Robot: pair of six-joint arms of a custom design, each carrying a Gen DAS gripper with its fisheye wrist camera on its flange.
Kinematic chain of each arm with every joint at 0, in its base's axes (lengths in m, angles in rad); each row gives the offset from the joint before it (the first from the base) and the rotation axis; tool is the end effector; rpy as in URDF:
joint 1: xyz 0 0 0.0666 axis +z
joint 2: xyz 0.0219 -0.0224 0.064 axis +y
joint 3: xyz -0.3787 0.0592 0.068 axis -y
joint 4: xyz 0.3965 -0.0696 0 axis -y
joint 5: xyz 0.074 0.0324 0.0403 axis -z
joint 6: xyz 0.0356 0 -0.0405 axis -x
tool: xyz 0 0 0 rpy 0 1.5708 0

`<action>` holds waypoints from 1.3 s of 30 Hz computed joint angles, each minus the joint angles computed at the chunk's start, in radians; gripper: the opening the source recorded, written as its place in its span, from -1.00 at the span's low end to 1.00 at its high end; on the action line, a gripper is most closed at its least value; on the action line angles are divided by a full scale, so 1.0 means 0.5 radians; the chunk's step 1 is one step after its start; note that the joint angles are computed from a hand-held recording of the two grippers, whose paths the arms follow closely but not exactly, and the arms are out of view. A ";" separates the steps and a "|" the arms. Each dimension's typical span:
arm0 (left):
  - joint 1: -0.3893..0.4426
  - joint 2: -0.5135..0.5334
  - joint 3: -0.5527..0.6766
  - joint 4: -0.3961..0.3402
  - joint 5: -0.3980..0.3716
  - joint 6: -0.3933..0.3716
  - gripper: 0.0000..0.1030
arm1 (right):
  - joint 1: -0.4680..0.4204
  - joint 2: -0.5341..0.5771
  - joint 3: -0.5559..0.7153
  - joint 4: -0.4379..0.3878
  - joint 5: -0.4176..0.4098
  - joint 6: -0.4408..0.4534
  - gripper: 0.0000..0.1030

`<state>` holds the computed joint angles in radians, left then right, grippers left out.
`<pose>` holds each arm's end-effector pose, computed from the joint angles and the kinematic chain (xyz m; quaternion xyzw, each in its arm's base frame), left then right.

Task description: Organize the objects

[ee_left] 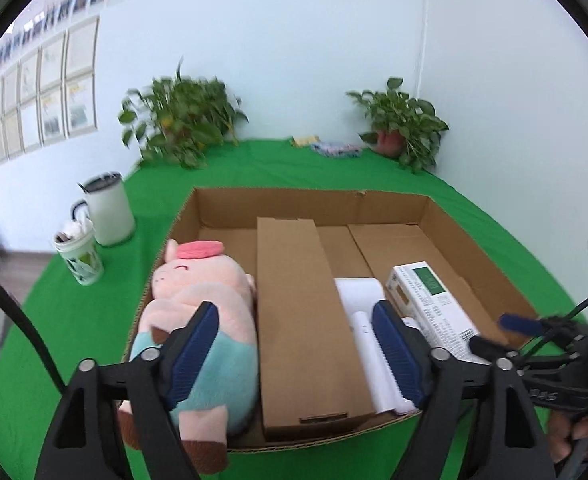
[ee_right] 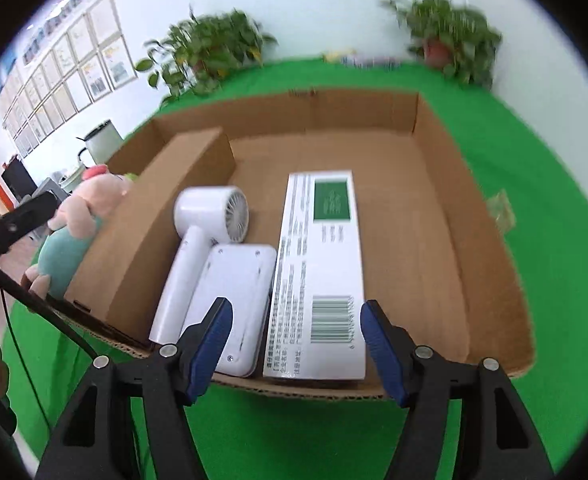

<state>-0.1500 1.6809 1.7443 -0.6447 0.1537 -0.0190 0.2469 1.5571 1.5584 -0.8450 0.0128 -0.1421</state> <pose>0.6101 -0.0981 0.4645 0.1104 0.8713 -0.0984 0.4680 0.5373 0.1345 0.4287 -0.0467 0.9335 0.0629 0.3500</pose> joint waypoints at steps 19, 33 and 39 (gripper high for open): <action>-0.153 -0.085 -0.485 0.536 -0.479 -0.092 0.98 | 0.115 -0.165 -0.523 0.913 0.401 0.138 0.71; -0.194 -0.007 -0.398 0.469 -0.630 -0.172 0.99 | 0.107 -0.149 -0.509 0.906 0.410 0.130 0.77; -0.195 -0.007 -0.398 0.469 -0.631 -0.170 0.99 | 0.107 -0.150 -0.509 0.905 0.410 0.131 0.77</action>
<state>-0.2473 1.6777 1.5452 -0.4100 -0.1620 -0.1042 0.3005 1.4819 1.3038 -0.3923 0.2176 -0.0768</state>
